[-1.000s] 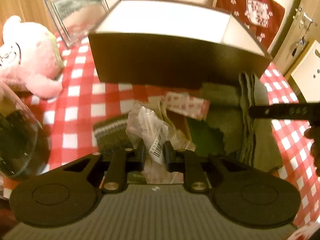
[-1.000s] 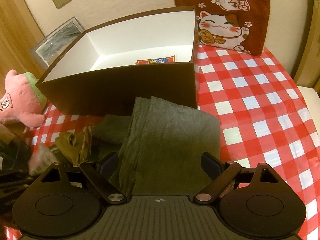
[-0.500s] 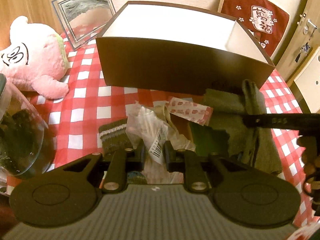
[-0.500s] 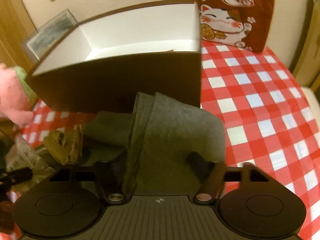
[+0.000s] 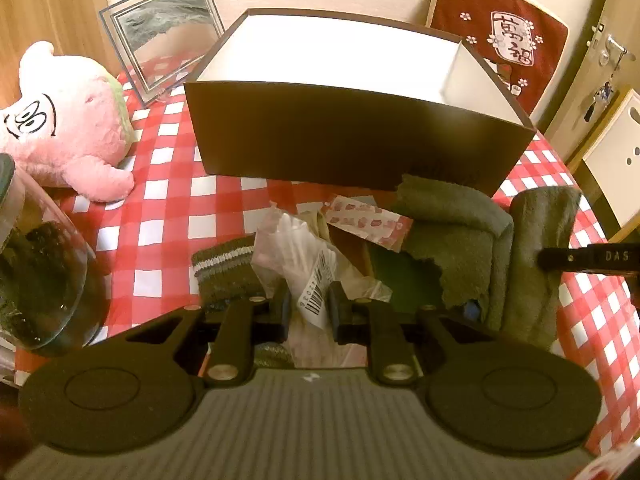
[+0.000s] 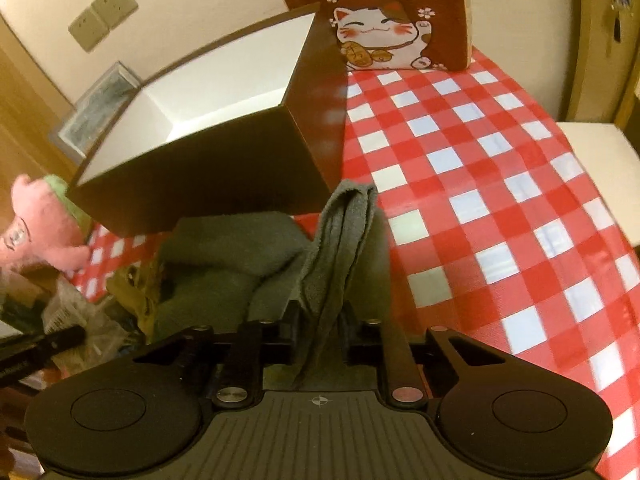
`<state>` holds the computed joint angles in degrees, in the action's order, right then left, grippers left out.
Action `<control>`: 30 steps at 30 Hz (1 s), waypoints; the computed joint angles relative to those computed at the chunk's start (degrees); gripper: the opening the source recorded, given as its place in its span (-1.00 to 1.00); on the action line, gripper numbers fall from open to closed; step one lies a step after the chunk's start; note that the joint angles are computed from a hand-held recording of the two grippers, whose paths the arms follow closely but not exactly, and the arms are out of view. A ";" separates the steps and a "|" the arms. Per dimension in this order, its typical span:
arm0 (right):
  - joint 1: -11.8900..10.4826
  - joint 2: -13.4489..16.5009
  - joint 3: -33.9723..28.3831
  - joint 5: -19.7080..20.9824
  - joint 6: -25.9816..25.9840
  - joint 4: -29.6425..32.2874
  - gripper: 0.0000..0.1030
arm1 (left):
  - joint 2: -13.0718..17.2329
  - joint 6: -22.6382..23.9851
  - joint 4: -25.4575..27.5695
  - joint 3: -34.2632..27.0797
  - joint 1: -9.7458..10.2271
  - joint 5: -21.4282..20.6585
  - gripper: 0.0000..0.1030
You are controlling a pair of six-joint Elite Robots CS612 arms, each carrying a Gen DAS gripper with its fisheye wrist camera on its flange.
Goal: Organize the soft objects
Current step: 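Lift the grey cloth with the right tool while the left lifts the bagged item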
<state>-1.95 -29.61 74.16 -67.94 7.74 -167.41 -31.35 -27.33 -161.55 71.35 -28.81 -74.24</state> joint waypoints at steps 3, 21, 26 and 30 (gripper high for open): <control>0.23 0.84 -0.55 0.67 1.43 -1.22 -0.21 | -0.07 -0.12 0.16 0.03 -0.13 -0.02 -0.66; -0.70 0.61 0.93 4.55 0.22 -2.15 -0.85 | -1.19 0.22 -1.19 1.89 -0.79 1.09 -0.66; -1.66 -1.24 3.79 5.27 -1.00 -4.37 -0.85 | -1.70 0.94 -2.19 2.64 -1.09 1.54 -0.66; -2.21 -3.08 6.35 4.72 -2.69 -6.30 -0.86 | -2.26 1.35 -3.13 3.41 -1.36 1.98 -0.66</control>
<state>-4.16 -32.69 80.51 -63.22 5.06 -173.71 -33.61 -25.98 -164.67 74.76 -30.17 -72.26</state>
